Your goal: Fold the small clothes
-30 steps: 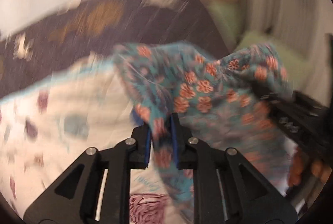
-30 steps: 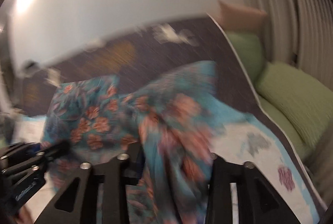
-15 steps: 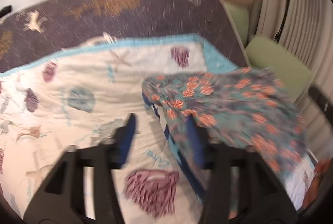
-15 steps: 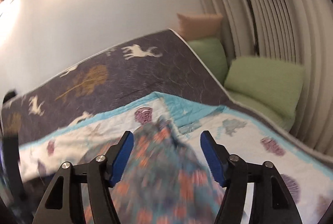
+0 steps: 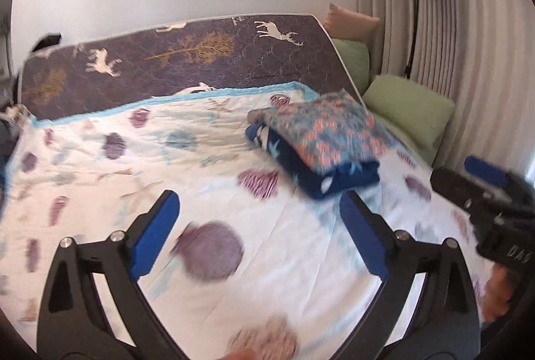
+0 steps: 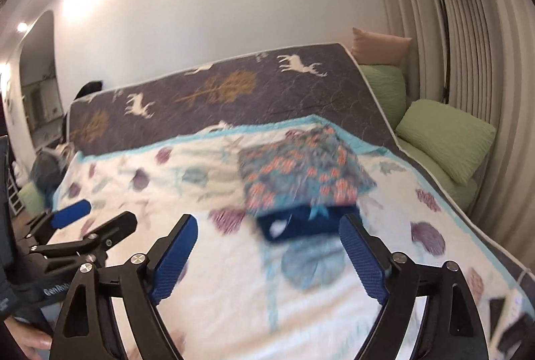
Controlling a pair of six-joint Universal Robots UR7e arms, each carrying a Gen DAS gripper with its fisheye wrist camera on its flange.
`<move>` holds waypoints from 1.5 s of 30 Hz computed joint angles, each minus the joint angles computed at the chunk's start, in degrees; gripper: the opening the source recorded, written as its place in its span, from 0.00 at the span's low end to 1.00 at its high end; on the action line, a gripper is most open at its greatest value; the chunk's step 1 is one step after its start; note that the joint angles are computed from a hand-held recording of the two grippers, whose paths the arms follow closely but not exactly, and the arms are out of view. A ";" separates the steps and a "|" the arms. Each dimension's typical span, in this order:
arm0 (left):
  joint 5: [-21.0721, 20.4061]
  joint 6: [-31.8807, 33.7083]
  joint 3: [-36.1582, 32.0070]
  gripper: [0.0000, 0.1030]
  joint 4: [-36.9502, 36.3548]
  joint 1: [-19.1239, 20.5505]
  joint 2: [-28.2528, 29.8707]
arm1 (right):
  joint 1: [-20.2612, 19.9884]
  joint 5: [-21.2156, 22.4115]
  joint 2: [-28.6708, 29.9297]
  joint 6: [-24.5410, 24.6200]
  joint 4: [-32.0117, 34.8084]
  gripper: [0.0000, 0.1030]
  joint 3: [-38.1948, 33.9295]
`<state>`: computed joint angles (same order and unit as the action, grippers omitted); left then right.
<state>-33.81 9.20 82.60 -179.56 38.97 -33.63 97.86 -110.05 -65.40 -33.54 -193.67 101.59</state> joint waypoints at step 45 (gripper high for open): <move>11.30 -26.89 29.77 0.99 8.42 -10.08 -18.23 | 7.38 -7.56 -11.37 -0.09 -11.53 0.89 24.22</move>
<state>-22.51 -17.69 112.37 -171.14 28.89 -51.86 105.24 -117.61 -76.77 -33.64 -205.20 125.80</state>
